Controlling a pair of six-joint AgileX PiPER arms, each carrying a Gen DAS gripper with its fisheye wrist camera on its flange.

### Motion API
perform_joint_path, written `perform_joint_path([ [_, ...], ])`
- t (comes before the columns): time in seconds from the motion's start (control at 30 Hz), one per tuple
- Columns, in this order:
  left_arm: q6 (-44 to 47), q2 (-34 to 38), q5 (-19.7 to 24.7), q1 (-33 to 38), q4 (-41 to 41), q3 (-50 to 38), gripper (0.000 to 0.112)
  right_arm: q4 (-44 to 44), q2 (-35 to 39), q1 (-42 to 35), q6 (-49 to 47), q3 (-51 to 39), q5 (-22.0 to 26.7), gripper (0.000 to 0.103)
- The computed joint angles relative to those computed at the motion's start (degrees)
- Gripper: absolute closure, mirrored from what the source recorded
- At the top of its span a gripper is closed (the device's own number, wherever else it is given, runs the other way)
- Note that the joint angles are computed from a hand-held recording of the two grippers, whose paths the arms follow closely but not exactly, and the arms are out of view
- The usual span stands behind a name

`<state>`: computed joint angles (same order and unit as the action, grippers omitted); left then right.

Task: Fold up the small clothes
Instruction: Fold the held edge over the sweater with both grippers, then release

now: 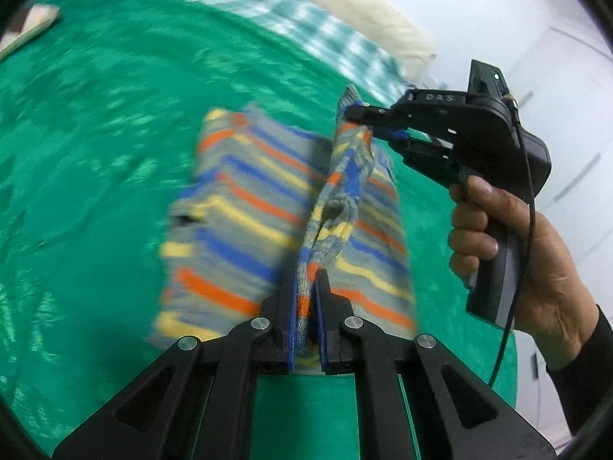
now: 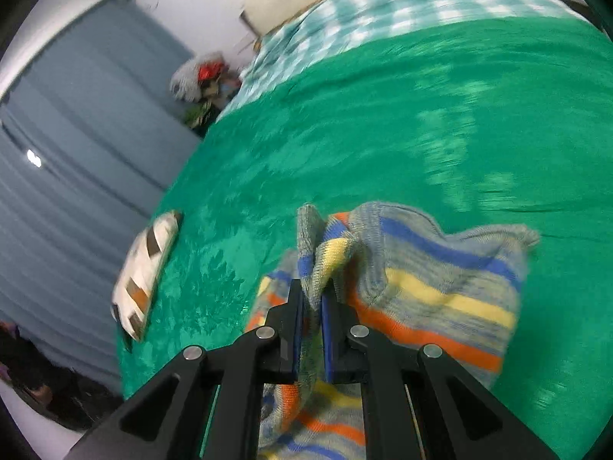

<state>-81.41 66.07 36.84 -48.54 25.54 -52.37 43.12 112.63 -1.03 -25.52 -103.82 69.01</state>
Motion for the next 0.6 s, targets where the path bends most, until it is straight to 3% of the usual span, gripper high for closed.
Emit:
perform_joint_path([
  [0.1,-2.9,-1.9,-1.3,1.1,0.6,3.8,0.106,-2.3,1.9,4.9,3.4,0.1,-3.4,0.094],
  [0.33,-8.1,-4.7,1.9,-1.2,3.2,7.0,0.104,0.0,3.9,9.3,2.1,3.6,-7.8,0.094],
  [0.37,-7.6,-4.1,3.1,-1.3,2.4,6.5,0.097,1.8,4.4,9.3,0.8,3.5,-7.0,0.086],
  [0.4,-7.0,-4.1,3.4,-0.8,1.2,6.6,0.096,4.2,4.9,8.6,-0.4,3.6,-5.5,0.083],
  [0.47,-5.0,-5.8,1.8,1.1,-1.4,7.5,0.094,9.5,4.0,6.9,-3.2,5.6,-3.6,0.056],
  [0.53,-5.8,-7.5,4.8,0.0,-0.2,6.7,0.084,14.8,0.4,4.0,-8.9,9.5,-2.1,0.054],
  [0.6,-9.2,-9.7,9.8,-4.0,4.6,5.5,0.068,17.1,-4.6,-0.3,-12.8,13.6,-0.6,0.054],
])
